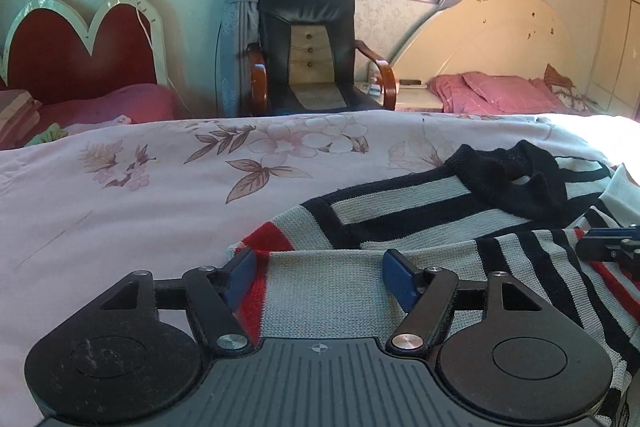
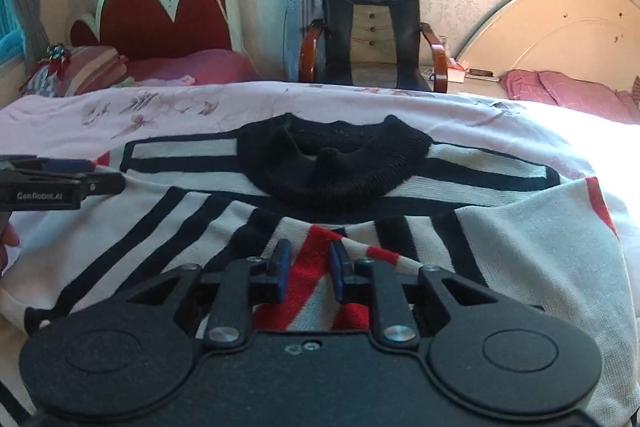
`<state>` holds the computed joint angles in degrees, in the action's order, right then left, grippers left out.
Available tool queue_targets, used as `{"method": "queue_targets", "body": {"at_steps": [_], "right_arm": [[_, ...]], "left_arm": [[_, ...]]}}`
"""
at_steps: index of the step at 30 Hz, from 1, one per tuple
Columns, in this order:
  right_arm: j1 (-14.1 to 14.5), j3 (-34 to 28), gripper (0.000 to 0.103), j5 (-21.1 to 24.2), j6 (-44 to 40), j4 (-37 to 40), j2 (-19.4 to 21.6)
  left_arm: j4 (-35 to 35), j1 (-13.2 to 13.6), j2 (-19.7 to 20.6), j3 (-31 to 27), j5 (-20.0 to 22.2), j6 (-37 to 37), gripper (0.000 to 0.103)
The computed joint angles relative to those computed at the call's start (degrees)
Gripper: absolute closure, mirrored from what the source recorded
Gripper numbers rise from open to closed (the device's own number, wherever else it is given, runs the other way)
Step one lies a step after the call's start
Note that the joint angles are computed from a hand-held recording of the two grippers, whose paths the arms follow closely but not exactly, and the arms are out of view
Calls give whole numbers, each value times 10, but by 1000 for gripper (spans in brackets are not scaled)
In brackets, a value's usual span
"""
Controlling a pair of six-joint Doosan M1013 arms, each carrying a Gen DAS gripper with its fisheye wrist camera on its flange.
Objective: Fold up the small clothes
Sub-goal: 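Press the folded sleeves flat with the open left gripper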
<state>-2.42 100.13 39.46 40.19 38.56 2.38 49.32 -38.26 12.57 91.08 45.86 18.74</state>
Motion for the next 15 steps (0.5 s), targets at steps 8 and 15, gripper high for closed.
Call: {"method": "queue_targets", "body": {"at_steps": [8,15], "right_arm": [[-7,-6,80,-4,24,11,-9],[9,-1,81,9,18,-17,-6]], "left_arm": [[46,-36,-8,-4,52,-93,17],[-2,-63,13,-27,58,-55,17]]}}
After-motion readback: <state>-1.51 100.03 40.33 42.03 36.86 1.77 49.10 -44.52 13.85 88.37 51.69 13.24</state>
